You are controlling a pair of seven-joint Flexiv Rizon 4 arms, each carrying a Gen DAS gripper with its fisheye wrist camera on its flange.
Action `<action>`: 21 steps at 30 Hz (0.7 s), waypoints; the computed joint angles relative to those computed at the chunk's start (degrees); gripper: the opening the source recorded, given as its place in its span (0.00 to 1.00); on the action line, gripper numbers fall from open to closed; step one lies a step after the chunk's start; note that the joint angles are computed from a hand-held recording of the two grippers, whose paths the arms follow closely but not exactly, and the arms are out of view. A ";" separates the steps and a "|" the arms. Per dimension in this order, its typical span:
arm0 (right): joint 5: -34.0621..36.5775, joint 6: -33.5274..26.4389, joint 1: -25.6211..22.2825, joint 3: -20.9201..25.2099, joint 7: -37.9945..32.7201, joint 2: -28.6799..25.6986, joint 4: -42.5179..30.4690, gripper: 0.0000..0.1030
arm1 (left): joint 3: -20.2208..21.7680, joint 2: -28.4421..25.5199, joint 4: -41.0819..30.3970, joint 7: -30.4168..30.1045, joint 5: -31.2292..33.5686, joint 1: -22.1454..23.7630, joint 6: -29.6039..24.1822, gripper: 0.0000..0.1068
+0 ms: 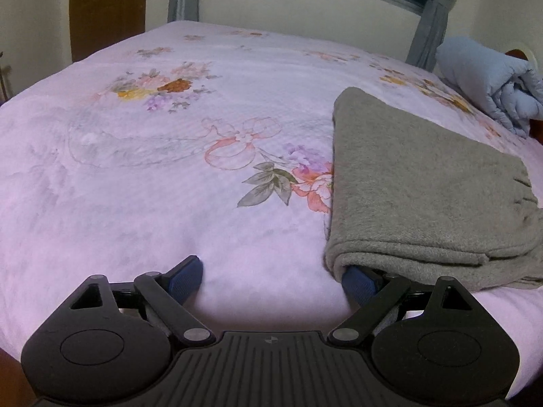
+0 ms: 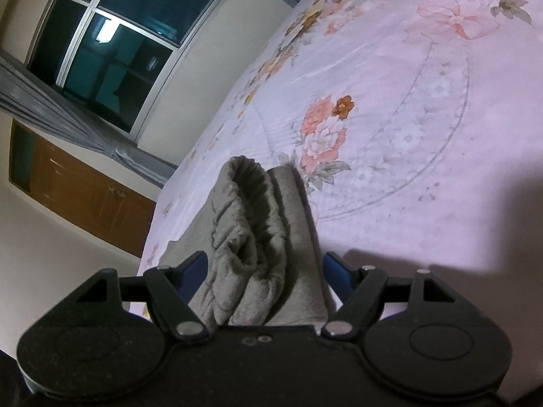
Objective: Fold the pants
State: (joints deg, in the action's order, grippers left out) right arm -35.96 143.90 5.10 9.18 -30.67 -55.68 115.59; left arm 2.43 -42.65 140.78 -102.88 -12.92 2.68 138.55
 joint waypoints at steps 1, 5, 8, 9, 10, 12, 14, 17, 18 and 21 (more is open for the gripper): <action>-0.16 -0.10 -0.12 0.02 0.21 -0.07 -0.09 0.67 | 0.08 0.06 0.11 -0.03 -0.24 -0.12 -0.05 0.84; -0.93 0.03 -0.52 0.05 0.59 0.06 -0.01 0.67 | -0.18 1.32 2.68 1.06 -4.49 -0.63 0.68 0.84; -3.83 -0.01 -1.70 -0.41 1.02 0.26 -0.68 0.68 | 0.63 0.32 4.54 -8.10 5.95 6.57 9.50 0.84; -5.71 -0.19 -2.37 -0.68 1.15 0.02 -1.56 0.69 | 0.91 -0.19 2.99 -12.66 14.06 10.57 10.77 0.84; -7.87 -0.27 -3.23 -0.65 1.90 -0.54 -2.68 0.69 | -0.67 -0.52 1.43 -14.67 19.34 14.57 11.12 0.84; -11.76 -1.79 -4.48 -0.74 4.83 -1.49 -5.05 0.69 | -6.12 -1.73 -2.48 -16.34 26.65 22.01 10.28 0.84; -13.97 -3.44 -4.67 -1.20 6.73 -1.73 -6.50 0.69 | -8.59 -2.20 -6.10 -18.14 30.37 24.60 7.14 0.84; -13.94 -2.67 -3.46 -1.94 4.40 -1.01 -6.59 0.68 | -10.60 -4.29 -8.54 -22.43 31.09 26.12 7.37 0.84; -12.04 -2.01 -2.17 -2.41 1.94 -0.44 -6.18 0.68 | -10.66 -4.35 -9.04 -23.01 31.18 26.11 6.50 0.84; -13.70 -4.10 -2.42 -1.93 2.98 -0.53 -7.60 0.70 | -10.05 -4.67 -10.46 -21.77 32.18 25.27 4.15 0.84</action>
